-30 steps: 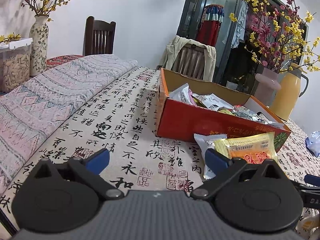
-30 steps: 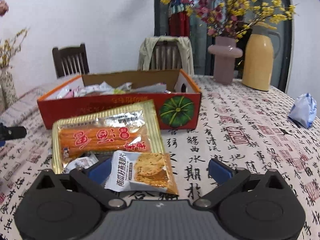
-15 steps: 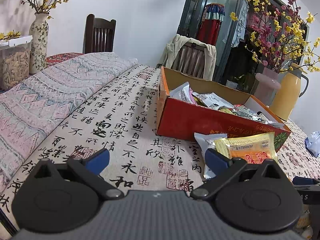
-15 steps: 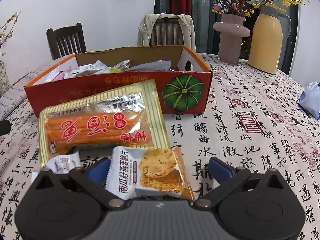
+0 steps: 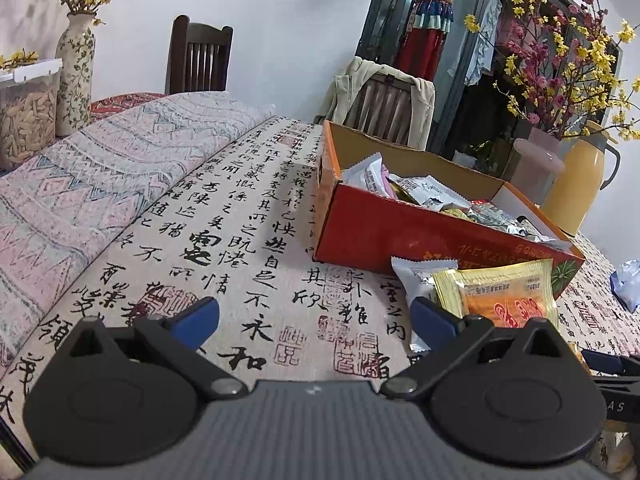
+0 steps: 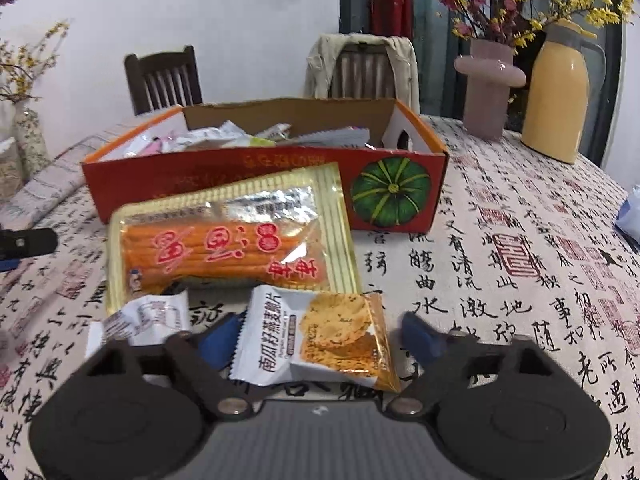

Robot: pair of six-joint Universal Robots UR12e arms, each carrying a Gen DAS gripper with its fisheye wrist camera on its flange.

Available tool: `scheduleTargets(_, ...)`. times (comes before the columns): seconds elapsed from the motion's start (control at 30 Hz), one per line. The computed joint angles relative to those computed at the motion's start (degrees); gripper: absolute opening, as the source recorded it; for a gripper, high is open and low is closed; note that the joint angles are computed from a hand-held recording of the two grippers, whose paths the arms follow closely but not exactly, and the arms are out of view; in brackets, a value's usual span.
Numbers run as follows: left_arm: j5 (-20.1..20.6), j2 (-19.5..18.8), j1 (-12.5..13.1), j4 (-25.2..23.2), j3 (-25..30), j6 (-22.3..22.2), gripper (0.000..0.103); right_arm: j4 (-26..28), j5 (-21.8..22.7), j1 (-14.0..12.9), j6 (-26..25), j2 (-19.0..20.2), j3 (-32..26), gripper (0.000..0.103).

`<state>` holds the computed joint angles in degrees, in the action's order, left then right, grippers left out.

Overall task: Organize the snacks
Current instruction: 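Lower the right tool onto the white cookie packet and close on it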

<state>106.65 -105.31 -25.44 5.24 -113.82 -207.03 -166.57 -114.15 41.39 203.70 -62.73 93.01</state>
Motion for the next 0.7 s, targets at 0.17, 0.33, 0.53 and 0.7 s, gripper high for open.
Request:
scheduleTargets(0.17, 0.0, -0.1, 0.0, 0.3, 0.0, 0.0, 0.103, -3.2, -1.0, 0.3, 0.7, -0.2, 1.2, 0.053)
scheduleTargets(0.33, 0.0, 0.0, 0.1, -0.1, 0.0, -0.7, 0.103, -7.6, -1.3, 0.5, 1.2, -0.6, 2.8, 0.043)
scheduleTargets(0.53, 0.2, 0.0, 0.1, -0.3, 0.1, -0.9, 0.103, -13.0, -6.0, 1.1, 1.5, -1.0, 4.4, 0.043)
scheduleTargets(0.7, 0.5, -0.1, 0.0, -0.8, 0.2, -1.3, 0.103, -12.5, -6.7, 0.4, 3.6, -1.4, 5.2, 0.043)
